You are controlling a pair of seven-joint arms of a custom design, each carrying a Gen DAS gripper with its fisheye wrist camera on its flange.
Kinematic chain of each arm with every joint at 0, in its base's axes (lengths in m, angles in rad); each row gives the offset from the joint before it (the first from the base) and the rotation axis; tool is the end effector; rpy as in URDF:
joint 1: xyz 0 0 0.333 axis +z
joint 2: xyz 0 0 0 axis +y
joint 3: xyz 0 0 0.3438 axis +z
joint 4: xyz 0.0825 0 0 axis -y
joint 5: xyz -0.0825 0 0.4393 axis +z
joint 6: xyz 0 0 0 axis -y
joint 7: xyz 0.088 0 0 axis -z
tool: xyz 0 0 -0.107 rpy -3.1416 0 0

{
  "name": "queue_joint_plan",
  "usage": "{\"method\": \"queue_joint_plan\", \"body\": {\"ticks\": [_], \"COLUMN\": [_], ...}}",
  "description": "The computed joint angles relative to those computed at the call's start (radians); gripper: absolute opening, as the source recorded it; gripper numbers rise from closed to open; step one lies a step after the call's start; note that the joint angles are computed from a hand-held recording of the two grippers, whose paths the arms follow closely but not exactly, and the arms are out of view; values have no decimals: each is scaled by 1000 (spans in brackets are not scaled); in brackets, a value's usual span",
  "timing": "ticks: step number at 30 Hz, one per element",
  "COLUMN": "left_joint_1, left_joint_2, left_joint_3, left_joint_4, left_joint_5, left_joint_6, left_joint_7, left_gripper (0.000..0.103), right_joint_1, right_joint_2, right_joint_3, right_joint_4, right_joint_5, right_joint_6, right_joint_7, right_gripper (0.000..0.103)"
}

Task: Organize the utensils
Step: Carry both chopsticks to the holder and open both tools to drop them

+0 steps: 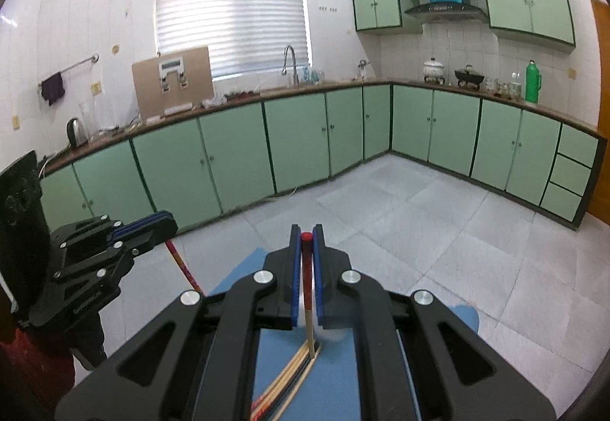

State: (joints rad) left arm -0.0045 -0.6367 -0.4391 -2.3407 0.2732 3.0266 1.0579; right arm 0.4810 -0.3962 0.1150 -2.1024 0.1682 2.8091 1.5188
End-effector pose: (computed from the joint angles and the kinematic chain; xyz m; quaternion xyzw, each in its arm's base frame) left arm 0.3802 -0.2706 0.6998 -0.4753 0.6394 -0.4728 0.3765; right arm 0.4325 0.2994 0.7328 -0.7412 0.4194 -0.2184 0.4765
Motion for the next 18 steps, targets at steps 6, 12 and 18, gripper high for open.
{"method": "queue_joint_plan", "body": {"ticks": [6,12,18], "left_joint_1": [103,314,478], "left_joint_2": [125,217,304], "left_joint_3": [-49,-208,-354], "left_joint_4": [141,241,283], "left_joint_5": [46,148,262], "left_joint_6": [55,97,94], "left_joint_7": [1,-84,-192], "left_gripper": [5,5,5], "right_joint_1": [-38,-77,-85], "right_joint_2": [116,224,293], "right_joint_3": [9,23,25], "right_joint_4": [129,199,210], "right_joint_5": [-31,-94,-131], "right_joint_6": [10,34,31], "right_joint_7": [24,69,105], "right_gripper": [5,5,5]}}
